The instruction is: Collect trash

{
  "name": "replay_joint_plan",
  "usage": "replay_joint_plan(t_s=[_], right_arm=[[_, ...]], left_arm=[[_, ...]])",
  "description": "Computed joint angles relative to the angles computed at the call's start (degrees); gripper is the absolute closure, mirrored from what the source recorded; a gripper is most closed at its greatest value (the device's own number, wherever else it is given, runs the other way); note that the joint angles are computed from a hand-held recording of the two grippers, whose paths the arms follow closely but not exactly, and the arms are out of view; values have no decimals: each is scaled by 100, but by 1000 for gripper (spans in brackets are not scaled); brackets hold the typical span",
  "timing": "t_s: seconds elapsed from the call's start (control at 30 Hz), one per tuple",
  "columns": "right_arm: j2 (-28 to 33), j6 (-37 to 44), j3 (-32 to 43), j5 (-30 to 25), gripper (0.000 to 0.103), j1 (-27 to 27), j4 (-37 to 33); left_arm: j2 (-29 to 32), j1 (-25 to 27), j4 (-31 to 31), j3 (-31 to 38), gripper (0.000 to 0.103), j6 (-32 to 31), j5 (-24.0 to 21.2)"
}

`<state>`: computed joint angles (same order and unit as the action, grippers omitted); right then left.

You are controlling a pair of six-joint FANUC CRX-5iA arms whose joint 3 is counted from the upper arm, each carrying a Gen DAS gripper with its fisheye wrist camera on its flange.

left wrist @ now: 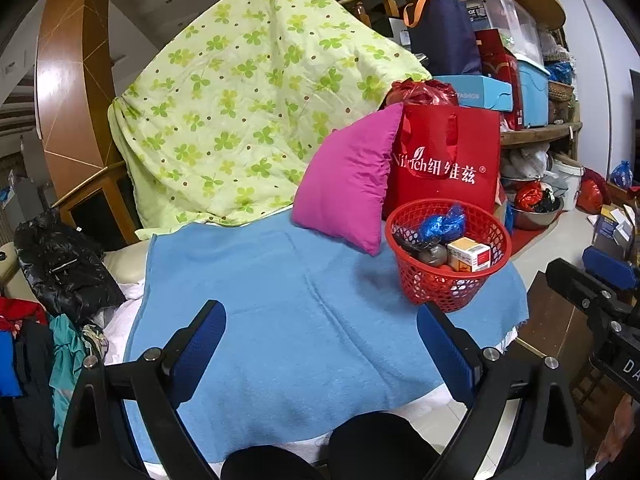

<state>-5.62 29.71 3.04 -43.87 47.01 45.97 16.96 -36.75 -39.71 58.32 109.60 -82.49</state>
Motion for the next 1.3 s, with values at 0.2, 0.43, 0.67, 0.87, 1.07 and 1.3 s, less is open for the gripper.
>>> replay_joint_plan(t_s=[0.2,0.43,0.67,0.87,1.07,1.3], right_arm=[[-83,11,-88,-90,28,107,139],[-93,-65,-147,-126,28,119,115],[-79,-209,-188,-41,28,78,206],[-59,-335,-189,-44,28,72,356],[-44,-312,-162,-35,28,91,379],[-14,-277,-101,-37,28,113,394]], left_arm=[[-109,-55,-18,-107,5,76,98],[-173,-73,-10,-195,4,146,171],[-165,-69,5,-227,4,118,137],[-196,-62,15,-287,4,142,140],[-211,-57,8,-318,4,140,133],[-206,-53,16,-304,4,133,124]])
